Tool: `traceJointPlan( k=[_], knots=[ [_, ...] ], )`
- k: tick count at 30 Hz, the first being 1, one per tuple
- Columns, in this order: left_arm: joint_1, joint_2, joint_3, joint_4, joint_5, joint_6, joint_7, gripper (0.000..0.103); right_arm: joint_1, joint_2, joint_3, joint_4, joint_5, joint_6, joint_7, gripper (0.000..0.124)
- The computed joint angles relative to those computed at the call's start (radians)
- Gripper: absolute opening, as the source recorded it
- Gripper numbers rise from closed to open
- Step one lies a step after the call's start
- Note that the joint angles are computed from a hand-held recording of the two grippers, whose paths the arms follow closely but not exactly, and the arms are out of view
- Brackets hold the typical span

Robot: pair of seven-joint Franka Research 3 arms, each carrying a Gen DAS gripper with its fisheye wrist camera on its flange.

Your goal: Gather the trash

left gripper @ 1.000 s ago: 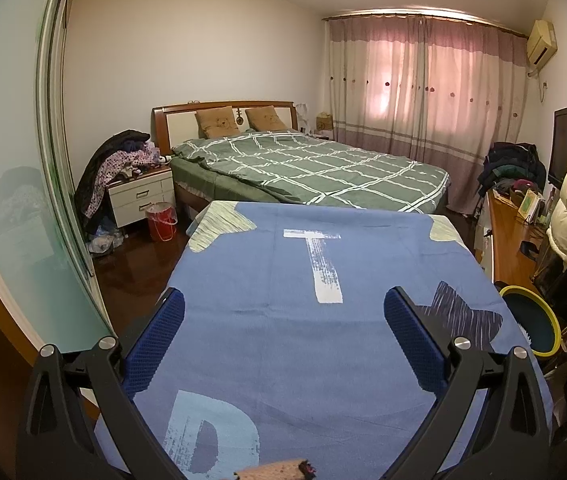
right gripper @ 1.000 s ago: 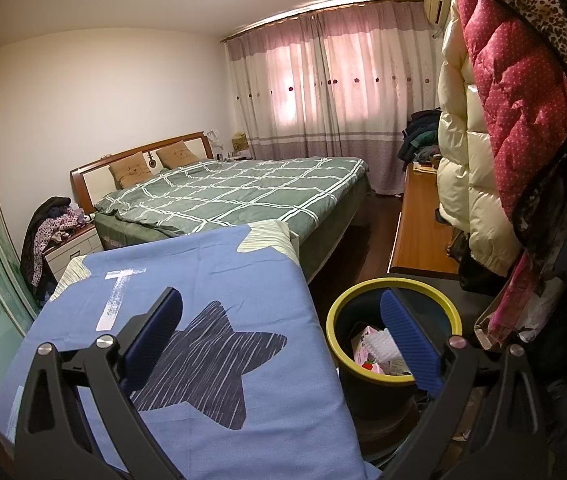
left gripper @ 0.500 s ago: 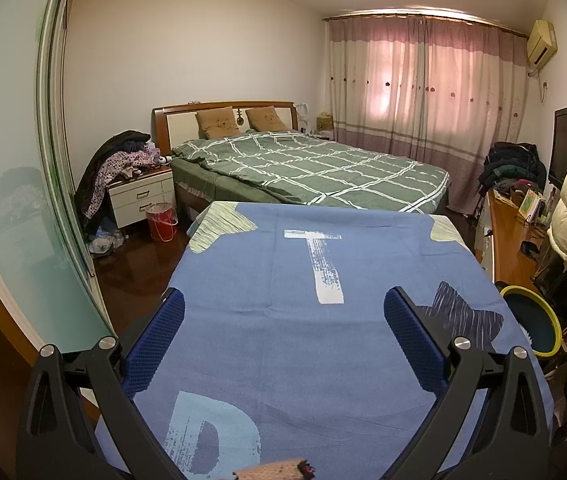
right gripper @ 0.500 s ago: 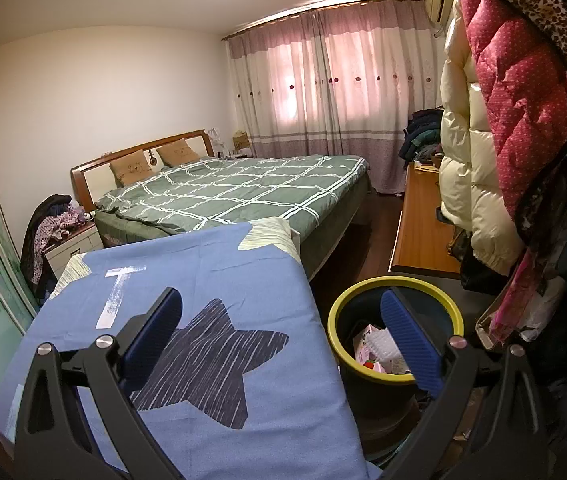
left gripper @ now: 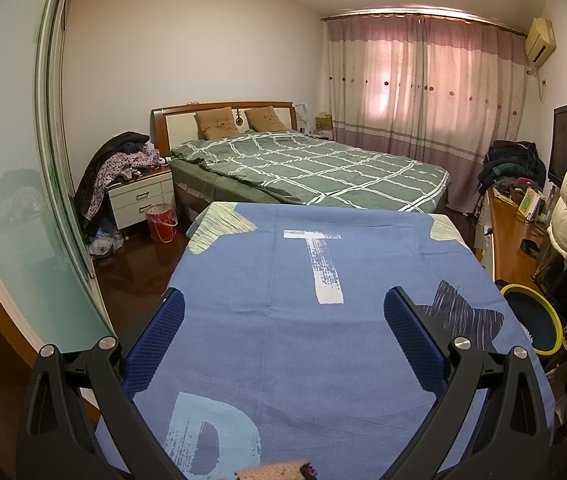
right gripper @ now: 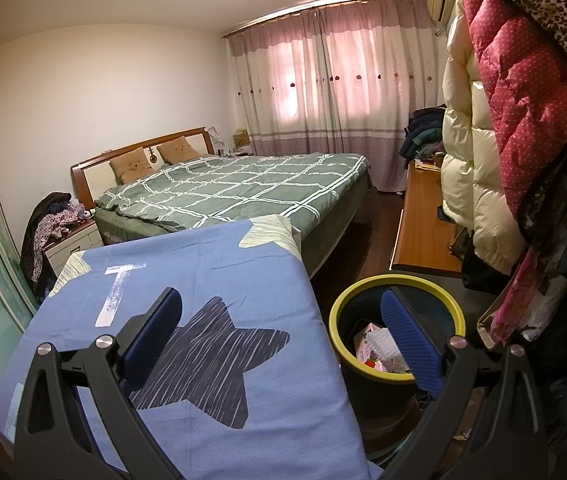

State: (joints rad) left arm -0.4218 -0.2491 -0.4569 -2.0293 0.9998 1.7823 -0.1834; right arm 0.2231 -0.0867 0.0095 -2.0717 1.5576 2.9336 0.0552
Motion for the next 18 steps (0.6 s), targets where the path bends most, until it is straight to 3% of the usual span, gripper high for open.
traceJointPlan(
  k=[7,11,14,18],
  knots=[
    [0.010,-0.013,0.020,-0.023,-0.025,0.062,0.000,0.098,0.002,0.015,0.004,0.007,-0.034,0.005,0.027,0.095],
    [0.029,-0.035,0.045,-0.061,-0.018,0.170,0.021,0.098,0.007,0.041,0.013,0.036,-0.068,0.015,0.038,0.096],
    [0.071,0.002,0.076,-0.049,-0.046,0.176,0.070,0.098,0.004,0.104,0.019,0.099,-0.216,-0.045,0.173,0.096],
    [0.139,0.060,0.156,-0.054,-0.112,0.270,0.152,0.098,0.006,0.277,0.048,0.257,-0.524,-0.111,0.444,0.096]
  ],
)
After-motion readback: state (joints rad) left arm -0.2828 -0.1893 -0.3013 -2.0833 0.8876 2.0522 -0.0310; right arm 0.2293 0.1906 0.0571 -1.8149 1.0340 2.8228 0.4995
